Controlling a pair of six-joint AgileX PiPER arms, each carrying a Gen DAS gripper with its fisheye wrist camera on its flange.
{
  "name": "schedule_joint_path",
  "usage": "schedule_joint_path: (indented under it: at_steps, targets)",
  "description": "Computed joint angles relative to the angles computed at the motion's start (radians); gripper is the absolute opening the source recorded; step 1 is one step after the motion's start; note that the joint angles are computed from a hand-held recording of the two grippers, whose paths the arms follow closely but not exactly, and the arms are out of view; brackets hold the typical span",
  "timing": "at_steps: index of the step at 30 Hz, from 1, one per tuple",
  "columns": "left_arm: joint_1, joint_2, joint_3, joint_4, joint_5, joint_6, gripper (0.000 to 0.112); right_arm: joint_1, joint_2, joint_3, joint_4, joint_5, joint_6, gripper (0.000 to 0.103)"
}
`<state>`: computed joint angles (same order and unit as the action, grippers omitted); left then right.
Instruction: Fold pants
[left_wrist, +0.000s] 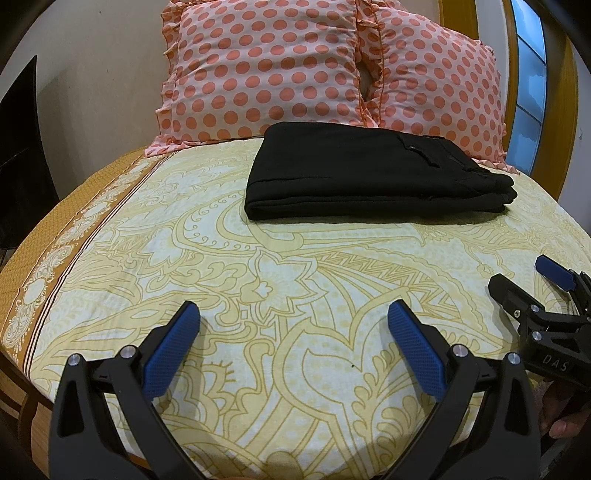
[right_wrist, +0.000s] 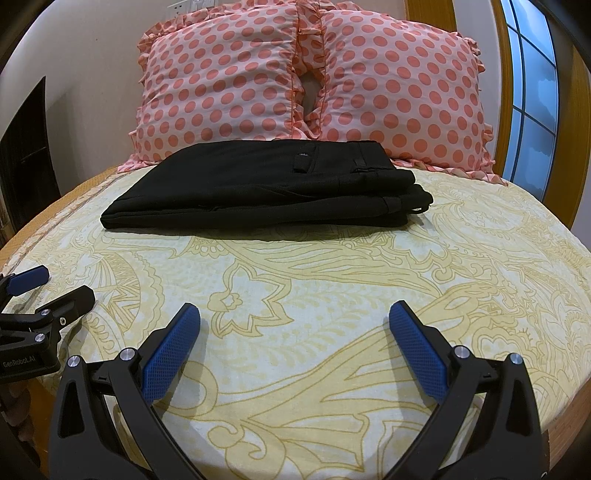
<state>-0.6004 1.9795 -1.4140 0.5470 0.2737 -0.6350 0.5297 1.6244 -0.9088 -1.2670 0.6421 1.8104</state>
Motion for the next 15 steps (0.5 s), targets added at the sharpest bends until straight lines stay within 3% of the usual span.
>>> schedule_joint_path:
  at_steps: [15]
  targets:
    - [0.003,0.005,-0.007,-0.032,0.0,0.042,0.101,0.002,0.002,0.0,-0.003,0.002,0.006,0.102]
